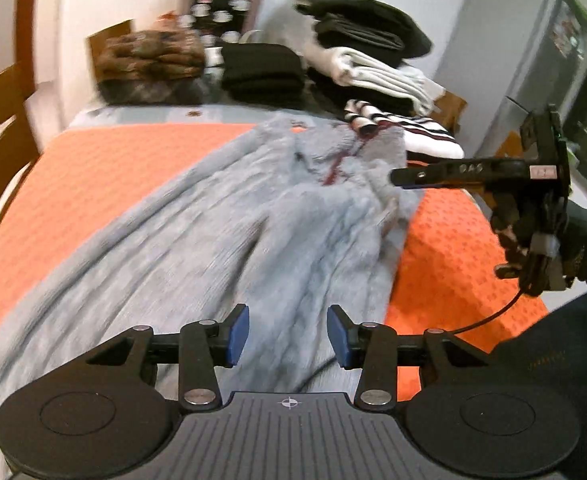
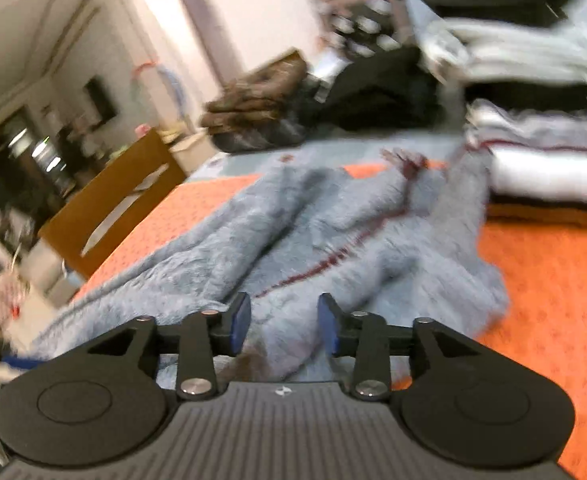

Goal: Fold clothes

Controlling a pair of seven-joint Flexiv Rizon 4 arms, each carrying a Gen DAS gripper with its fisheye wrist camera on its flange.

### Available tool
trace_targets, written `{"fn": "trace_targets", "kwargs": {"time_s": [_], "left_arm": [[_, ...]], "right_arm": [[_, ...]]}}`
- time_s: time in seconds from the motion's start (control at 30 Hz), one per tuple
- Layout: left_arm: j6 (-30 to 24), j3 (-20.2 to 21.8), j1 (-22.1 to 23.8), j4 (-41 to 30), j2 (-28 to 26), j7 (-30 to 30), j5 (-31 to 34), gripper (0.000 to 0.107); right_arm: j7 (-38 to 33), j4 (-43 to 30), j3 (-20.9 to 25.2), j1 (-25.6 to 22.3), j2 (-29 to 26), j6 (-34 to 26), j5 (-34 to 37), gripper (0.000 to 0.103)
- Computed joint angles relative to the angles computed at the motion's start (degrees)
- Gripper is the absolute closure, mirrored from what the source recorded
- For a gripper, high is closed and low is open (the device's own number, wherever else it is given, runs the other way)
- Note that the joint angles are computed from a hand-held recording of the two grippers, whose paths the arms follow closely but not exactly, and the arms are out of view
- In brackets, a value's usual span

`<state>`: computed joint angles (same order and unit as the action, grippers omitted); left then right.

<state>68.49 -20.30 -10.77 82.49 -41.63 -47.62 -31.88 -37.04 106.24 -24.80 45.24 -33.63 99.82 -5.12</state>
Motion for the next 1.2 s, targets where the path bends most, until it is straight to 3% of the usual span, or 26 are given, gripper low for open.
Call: {"fn": "trace_targets", "kwargs": {"time_s": [0.2,0.3,0.47,0.57,0.67,0.77,0.93,0.97,1.03,1.13,1.2], "left_arm": [[11.17,2.96,-0.12,13.67,7.08,-9.07,-1.05,0.053],[15.34,5.69,-1.53,18.69,9.35,-15.62,0.83,0.049],[17.62,14.46,-7.22,23.48,10.78,-27.58,5.83,0.048],[19.01,15.36,-7.47,25.79,10.66,-32.43,6.94,0.046],[23.3,9.73,-3.27,28.27,9.93,-35.94,5.23,0.045],[31.13,-1.47,5.15,30.66,7.56,-39.64,4.07,0.04],[39.32,-13.48,14.41,30.48,1.29,-48.41,7.68,0.042],[39.7,-14.55,15.32,30.33,0.62,-49.83,8.45,0.045],[39.71,-16.59,17.39,30.58,0.05,-52.14,10.33,0.074],[40.0,-17.14,18.84,32.09,1.62,-54.64,13.0,0.087],[38.41,-14.69,17.49,32.55,4.34,-55.42,13.69,0.089]], "right_arm": [[2.77,-2.07,8.64,-7.97,0.5,-3.24,-0.62,0.058],[3.15,-4.61,16.75,-15.3,-0.38,-4.56,-1.8,0.058],[1.8,-10.01,31.03,-27.22,-3.27,-7.91,-2.25,0.058],[-0.55,-12.23,36.07,-30.96,-4.39,-10.5,-2.23,0.058],[-2.88,-13.53,38.1,-32.25,-4.78,-12.73,-1.93,0.058],[-4.57,-14.31,38.8,-32.61,-4.85,-14.1,-0.95,0.058],[-4.95,-14.83,38.19,-32.17,-4.68,-14.75,1.2,0.058],[-4.77,-14.87,37.89,-32.02,-4.66,-14.73,1.54,0.058],[-3.85,-14.87,36.8,-31.45,-4.66,-14.35,2.14,0.058],[-1.93,-15.07,35.43,-30.85,-5.09,-13.19,2.99,0.057],[0.0,-15.53,34.92,-30.76,-5.72,-12.63,3.82,0.057]]}}
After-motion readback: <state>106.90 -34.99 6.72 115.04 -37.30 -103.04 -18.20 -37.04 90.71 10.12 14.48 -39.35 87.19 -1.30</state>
